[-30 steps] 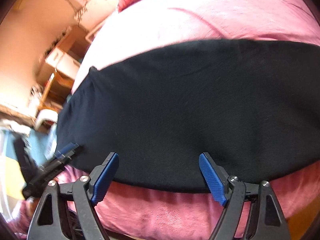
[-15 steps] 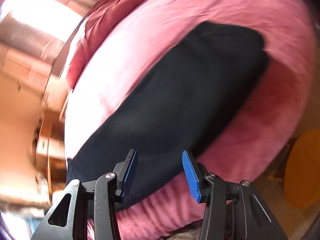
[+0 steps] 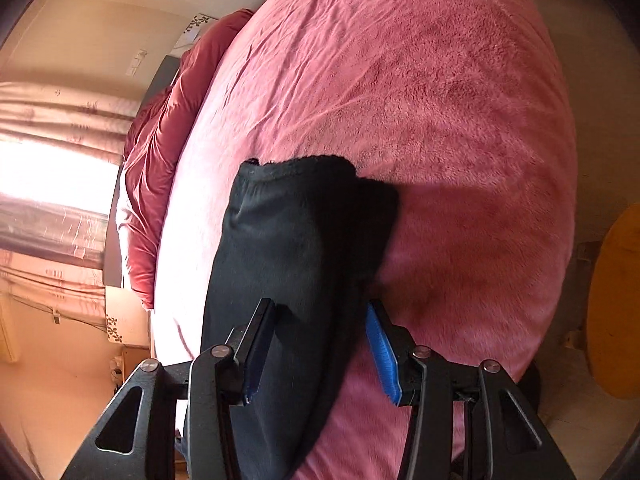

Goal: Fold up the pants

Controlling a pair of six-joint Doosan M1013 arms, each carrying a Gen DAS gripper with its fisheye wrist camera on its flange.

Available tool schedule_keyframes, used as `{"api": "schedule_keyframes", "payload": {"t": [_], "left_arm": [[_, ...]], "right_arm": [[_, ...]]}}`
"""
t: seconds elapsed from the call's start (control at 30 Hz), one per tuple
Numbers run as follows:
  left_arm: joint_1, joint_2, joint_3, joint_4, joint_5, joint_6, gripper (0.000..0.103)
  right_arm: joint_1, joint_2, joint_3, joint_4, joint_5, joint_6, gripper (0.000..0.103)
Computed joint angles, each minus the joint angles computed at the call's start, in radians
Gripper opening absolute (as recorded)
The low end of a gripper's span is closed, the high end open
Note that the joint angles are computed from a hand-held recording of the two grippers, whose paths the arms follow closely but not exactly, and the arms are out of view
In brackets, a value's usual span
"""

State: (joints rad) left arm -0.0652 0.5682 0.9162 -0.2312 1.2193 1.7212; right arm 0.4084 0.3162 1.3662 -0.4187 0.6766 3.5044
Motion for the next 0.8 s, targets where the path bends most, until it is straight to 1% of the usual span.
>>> {"api": "schedule_keyframes", "payload": {"t": [0.07, 0.1, 0.13, 0.17, 0.2, 0.23, 0.27, 0.33, 0.43, 0.57, 0.7, 0.8], "left_arm": [[0.000, 0.007, -0.016, 0.000, 0.014, -0.004, 0.063], [-0.001, 0.009, -0.020, 0.000, 0.019, -0.007, 0.062], [-0.001, 0.019, -0.037, 0.000, 0.027, -0.010, 0.062], [-0.001, 0.023, -0.046, 0.002, 0.034, -0.014, 0.062], [-0.001, 0.025, -0.053, 0.005, 0.036, -0.020, 0.062], [0.000, 0.024, -0.055, 0.005, 0.036, -0.026, 0.061], [0.000, 0.026, -0.061, 0.007, 0.036, -0.033, 0.059], [0.002, 0.029, -0.074, 0.009, 0.034, -0.046, 0.058], [0.000, 0.034, -0.094, 0.047, 0.025, -0.076, 0.058], [0.000, 0.049, -0.132, 0.094, 0.031, -0.124, 0.058], [0.006, 0.047, -0.145, 0.088, 0.017, -0.130, 0.058], [0.007, 0.032, -0.129, 0.089, -0.008, -0.124, 0.058]], "right_arm": [[-0.008, 0.005, 0.001, -0.018, -0.013, 0.023, 0.044], [-0.010, 0.017, -0.012, -0.017, -0.007, 0.023, 0.043], [-0.013, 0.023, -0.020, -0.017, -0.002, 0.021, 0.039], [-0.017, 0.028, -0.028, -0.010, 0.007, 0.004, 0.034], [-0.020, 0.036, -0.048, 0.007, 0.029, -0.027, 0.030], [-0.023, 0.045, -0.070, 0.024, 0.053, -0.066, 0.023], [-0.023, 0.051, -0.091, 0.029, 0.077, -0.100, 0.019], [-0.018, 0.072, -0.150, 0.010, 0.115, -0.169, 0.016], [-0.006, 0.098, -0.238, 0.004, 0.136, -0.313, 0.015], [0.011, 0.150, -0.377, 0.057, 0.157, -0.528, 0.015], [0.037, 0.226, -0.539, 0.132, 0.208, -0.724, 0.015], [0.053, 0.299, -0.676, 0.196, 0.270, -0.859, 0.015]]}}
